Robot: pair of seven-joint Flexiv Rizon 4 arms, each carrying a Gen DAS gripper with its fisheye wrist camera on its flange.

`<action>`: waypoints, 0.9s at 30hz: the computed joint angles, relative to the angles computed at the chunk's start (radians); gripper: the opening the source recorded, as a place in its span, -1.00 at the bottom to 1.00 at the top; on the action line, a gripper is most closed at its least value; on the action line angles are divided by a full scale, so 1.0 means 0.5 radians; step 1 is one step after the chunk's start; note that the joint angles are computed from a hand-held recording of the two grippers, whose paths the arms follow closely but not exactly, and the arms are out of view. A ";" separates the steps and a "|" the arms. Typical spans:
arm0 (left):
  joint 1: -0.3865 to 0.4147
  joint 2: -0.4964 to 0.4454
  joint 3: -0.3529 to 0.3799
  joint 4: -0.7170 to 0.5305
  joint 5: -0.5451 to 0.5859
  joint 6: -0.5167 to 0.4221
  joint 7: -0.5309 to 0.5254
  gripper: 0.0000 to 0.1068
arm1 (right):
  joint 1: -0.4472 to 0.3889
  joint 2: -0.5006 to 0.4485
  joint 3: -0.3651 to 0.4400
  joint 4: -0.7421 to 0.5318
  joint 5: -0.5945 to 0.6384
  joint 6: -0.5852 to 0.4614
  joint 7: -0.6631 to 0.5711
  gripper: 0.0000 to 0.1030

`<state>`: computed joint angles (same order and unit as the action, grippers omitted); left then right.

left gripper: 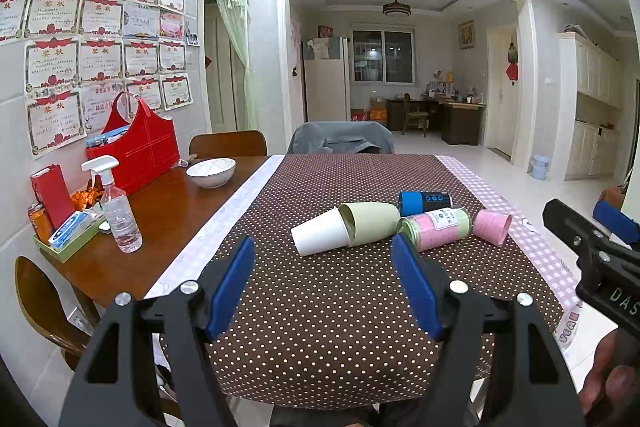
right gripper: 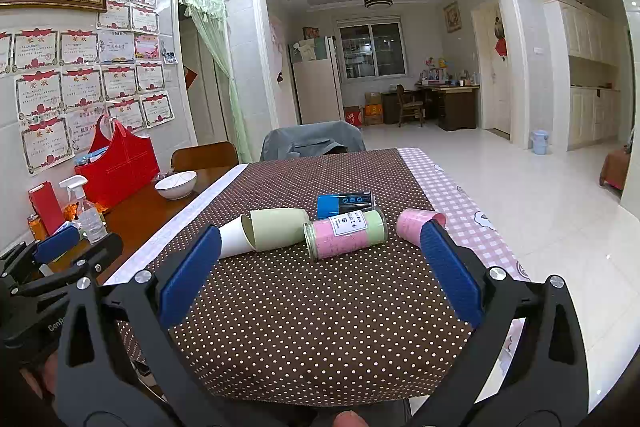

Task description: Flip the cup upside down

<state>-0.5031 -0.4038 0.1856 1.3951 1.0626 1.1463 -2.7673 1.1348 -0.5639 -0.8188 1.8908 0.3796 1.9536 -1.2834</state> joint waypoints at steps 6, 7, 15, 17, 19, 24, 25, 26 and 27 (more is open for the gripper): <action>-0.002 0.004 -0.003 0.003 0.010 0.009 -0.007 0.32 | 0.008 0.007 -0.011 0.005 -0.003 -0.007 0.002 0.89; -0.003 0.004 -0.003 0.003 0.011 0.009 -0.009 0.32 | 0.004 0.002 -0.007 0.002 -0.004 -0.005 0.005 0.89; 0.001 0.007 -0.007 0.006 0.012 0.010 -0.009 0.32 | 0.000 0.001 -0.003 0.002 -0.006 -0.001 0.005 0.89; 0.001 0.004 -0.008 0.003 0.011 0.009 -0.010 0.32 | 0.004 0.004 -0.010 0.004 -0.004 -0.007 0.003 0.89; 0.002 0.006 -0.007 0.005 0.009 0.011 -0.009 0.32 | -0.006 0.010 -0.008 0.005 -0.008 -0.010 0.007 0.89; 0.002 -0.005 -0.010 -0.005 0.000 0.009 -0.002 0.32 | -0.007 0.007 -0.018 0.010 -0.009 -0.010 0.013 0.89; 0.001 -0.002 -0.007 -0.002 0.000 0.011 -0.003 0.32 | -0.015 0.013 -0.009 0.010 -0.016 -0.008 0.012 0.89; 0.000 -0.002 -0.005 -0.001 0.001 0.013 -0.004 0.32 | -0.015 0.010 -0.010 0.011 -0.013 -0.002 0.013 0.89; -0.002 -0.006 -0.005 -0.004 0.002 0.012 -0.005 0.32 | -0.016 0.008 -0.011 0.009 -0.013 -0.001 0.010 0.89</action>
